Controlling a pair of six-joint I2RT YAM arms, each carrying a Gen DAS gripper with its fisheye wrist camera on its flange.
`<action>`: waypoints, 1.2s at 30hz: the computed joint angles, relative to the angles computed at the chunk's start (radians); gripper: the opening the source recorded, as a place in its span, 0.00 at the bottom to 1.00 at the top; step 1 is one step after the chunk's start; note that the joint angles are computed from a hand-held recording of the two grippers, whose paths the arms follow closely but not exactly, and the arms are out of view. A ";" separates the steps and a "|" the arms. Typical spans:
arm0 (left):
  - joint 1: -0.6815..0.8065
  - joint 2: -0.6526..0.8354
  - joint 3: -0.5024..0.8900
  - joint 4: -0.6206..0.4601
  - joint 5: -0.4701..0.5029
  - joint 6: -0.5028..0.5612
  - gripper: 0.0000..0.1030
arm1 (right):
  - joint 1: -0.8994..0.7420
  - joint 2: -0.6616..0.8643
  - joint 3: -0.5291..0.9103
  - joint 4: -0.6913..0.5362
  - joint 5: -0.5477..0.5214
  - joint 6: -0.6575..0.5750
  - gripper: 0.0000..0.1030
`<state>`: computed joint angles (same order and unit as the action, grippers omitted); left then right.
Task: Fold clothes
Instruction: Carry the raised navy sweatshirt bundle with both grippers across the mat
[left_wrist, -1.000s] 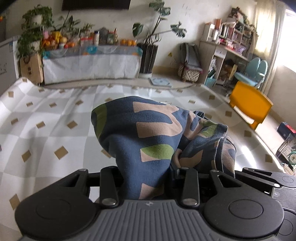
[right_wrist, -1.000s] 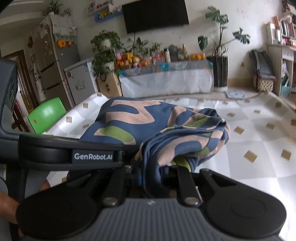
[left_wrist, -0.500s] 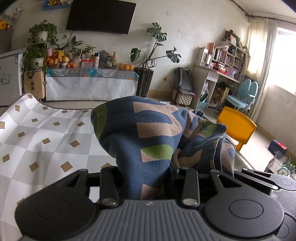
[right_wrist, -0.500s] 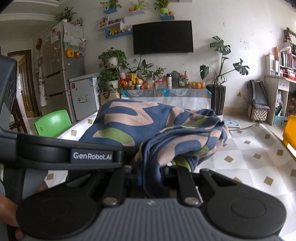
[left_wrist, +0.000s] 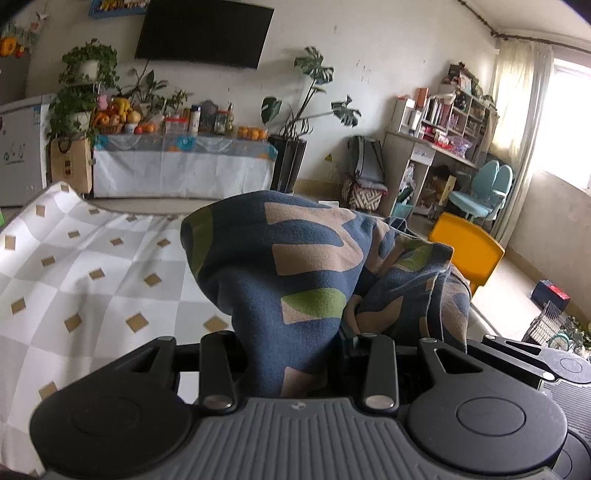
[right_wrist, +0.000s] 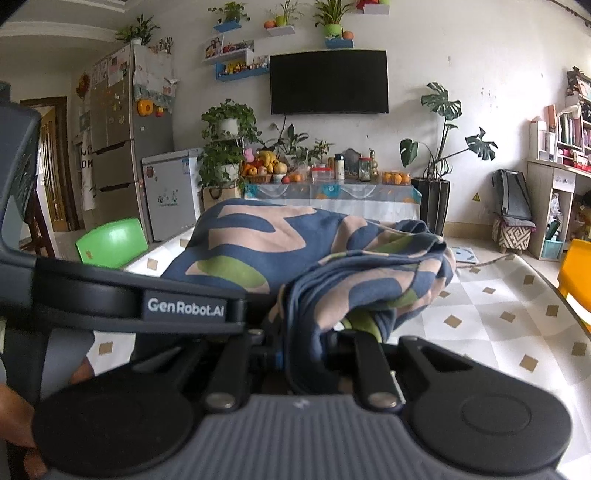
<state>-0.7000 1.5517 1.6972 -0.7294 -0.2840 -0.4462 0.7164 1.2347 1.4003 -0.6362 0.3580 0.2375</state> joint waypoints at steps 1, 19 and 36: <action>-0.003 0.006 -0.003 -0.005 0.002 -0.006 0.36 | 0.000 -0.005 -0.014 -0.001 -0.002 0.009 0.15; -0.067 0.225 0.147 -0.033 0.018 -0.018 0.36 | -0.275 -0.104 -0.255 0.115 -0.234 0.023 0.15; -0.084 0.436 0.469 -0.129 0.056 0.000 0.36 | -0.526 -0.110 -0.246 0.125 -0.422 -0.031 0.15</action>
